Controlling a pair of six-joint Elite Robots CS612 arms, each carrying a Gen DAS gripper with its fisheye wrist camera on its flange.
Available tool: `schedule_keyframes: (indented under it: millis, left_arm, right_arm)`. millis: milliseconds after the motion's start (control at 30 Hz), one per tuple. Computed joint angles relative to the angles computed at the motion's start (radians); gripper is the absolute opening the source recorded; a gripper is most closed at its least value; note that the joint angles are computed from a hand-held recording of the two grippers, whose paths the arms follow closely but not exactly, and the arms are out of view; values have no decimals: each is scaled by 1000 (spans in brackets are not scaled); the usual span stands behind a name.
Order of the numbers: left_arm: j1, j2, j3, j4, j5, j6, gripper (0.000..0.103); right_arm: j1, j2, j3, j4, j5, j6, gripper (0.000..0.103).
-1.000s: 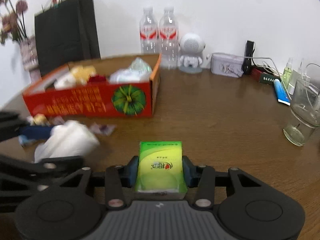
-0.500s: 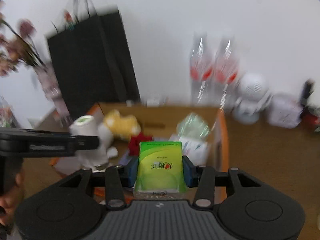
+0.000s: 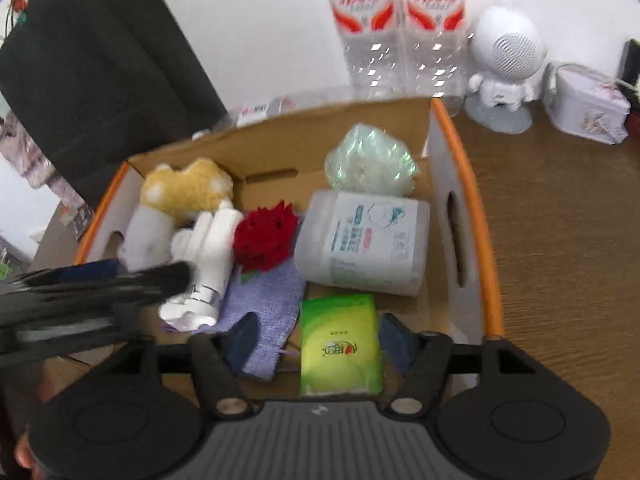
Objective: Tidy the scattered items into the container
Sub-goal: 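Carry the white rolls and green tissue pack into the box and open both tools, then withdraw both tools from the box back over the table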
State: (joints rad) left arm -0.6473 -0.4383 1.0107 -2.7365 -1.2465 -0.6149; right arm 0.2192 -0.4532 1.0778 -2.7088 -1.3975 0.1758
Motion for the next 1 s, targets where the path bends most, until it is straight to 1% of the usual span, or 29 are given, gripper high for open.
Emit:
schedule_keyframes:
  millis: [33,67,133,167,200,233,300,333,400,433,467,500,533,600,633,667,700,733,767,833,967,1000]
  left_arm:
    - [-2,-23,20,20,12,-13,103]
    - [-3,-42,32,70,25,-36,103]
    - [-7,-74,46,179,50,-84,103]
    - [-9,-85,54,215,61,-97,103]
    - [-13,-100,73,240,70,-109,103]
    - [-16,-112,93,245,75,-123,103]
    - [-31,-147,169,199,100,-160,103]
    - [-45,-168,226,136,128,-163,103]
    - [-77,-190,314,15,187,-149,103]
    - [-99,-202,371,-65,226,-133,103]
    - [-117,-203,405,-124,258,-113,103]
    - [-145,-206,462,-225,311,-84,103]
    - [-170,-204,506,-296,357,-71,103]
    - [-215,-192,564,-371,441,-92,103]
    - [-237,-185,592,-401,474,-113,103]
    - [-252,-176,609,-428,493,-125,103]
    - [-266,-165,628,-480,502,-120,103]
    - [-275,-156,640,-514,500,-117,103]
    - [-284,-151,649,-506,498,-139,103]
    - [-292,-155,660,-423,485,-207,103]
    - [-292,-155,665,-362,464,-263,103]
    - [-290,-155,662,-345,455,-276,103]
  right_arm:
    - [5,-13,11,-2,-33,-2,87]
    - [9,-25,21,-2,-52,-15,87]
    - [12,-52,39,32,-62,-46,87]
    - [12,-64,48,47,-58,-53,87]
    - [12,-76,61,52,-58,-53,87]
    - [13,-85,75,43,-65,-43,87]
    - [11,-108,131,-34,-57,-32,87]
    - [10,-127,181,-103,-39,-34,87]
    - [13,-156,278,-255,-23,-43,88]
    - [18,-167,331,-347,-29,-49,88]
    - [25,-177,387,-444,-45,-56,91]
    - [33,-180,435,-538,-65,-69,95]
    - [41,-178,482,-638,-85,-87,97]
    - [54,-166,571,-828,-118,-113,101]
    - [57,-156,610,-910,-117,-118,103]
    - [58,-145,641,-976,-107,-116,103]
    - [58,-132,666,-1027,-91,-118,103]
    - [58,-120,686,-1065,-75,-122,103]
    - [62,-113,701,-1076,-73,-122,103]
    - [77,-119,724,-1028,-110,-124,103]
    - [111,-116,723,-985,-210,-166,103]
    - [113,-118,721,-966,-216,-171,103]
